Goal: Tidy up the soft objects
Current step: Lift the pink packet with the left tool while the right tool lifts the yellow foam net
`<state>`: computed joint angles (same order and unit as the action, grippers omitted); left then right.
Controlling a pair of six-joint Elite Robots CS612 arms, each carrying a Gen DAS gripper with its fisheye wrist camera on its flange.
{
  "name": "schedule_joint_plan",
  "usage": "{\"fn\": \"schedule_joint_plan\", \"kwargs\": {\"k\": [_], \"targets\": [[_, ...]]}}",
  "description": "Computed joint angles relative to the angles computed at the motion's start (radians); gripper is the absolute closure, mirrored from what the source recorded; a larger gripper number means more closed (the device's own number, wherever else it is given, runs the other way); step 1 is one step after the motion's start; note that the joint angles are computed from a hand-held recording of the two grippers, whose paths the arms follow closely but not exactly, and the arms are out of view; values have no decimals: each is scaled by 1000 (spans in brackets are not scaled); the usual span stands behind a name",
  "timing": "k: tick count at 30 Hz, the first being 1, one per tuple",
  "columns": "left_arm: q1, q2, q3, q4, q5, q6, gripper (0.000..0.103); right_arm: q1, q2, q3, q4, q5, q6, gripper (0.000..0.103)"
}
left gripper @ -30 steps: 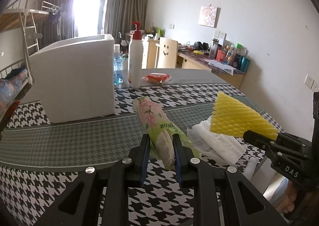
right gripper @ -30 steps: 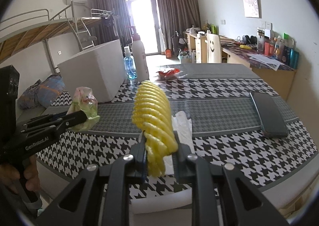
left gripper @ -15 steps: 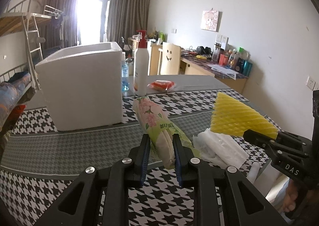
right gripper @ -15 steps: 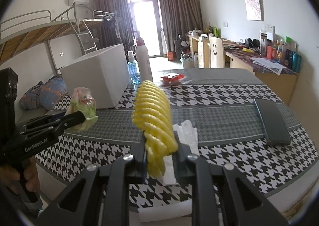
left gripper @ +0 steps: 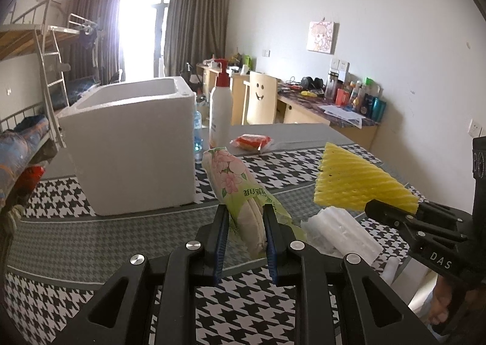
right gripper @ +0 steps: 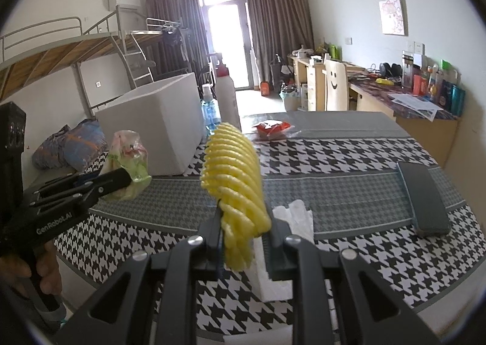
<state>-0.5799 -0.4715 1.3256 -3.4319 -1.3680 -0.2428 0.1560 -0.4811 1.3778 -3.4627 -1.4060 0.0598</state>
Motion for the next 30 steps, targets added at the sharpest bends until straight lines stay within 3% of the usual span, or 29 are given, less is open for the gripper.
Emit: {"fn": "schedule_joint_plan", "kwargs": {"k": [30], "targets": [[19, 9, -80, 21, 5, 56, 79, 9, 15, -82, 23, 30, -14, 79]]}}
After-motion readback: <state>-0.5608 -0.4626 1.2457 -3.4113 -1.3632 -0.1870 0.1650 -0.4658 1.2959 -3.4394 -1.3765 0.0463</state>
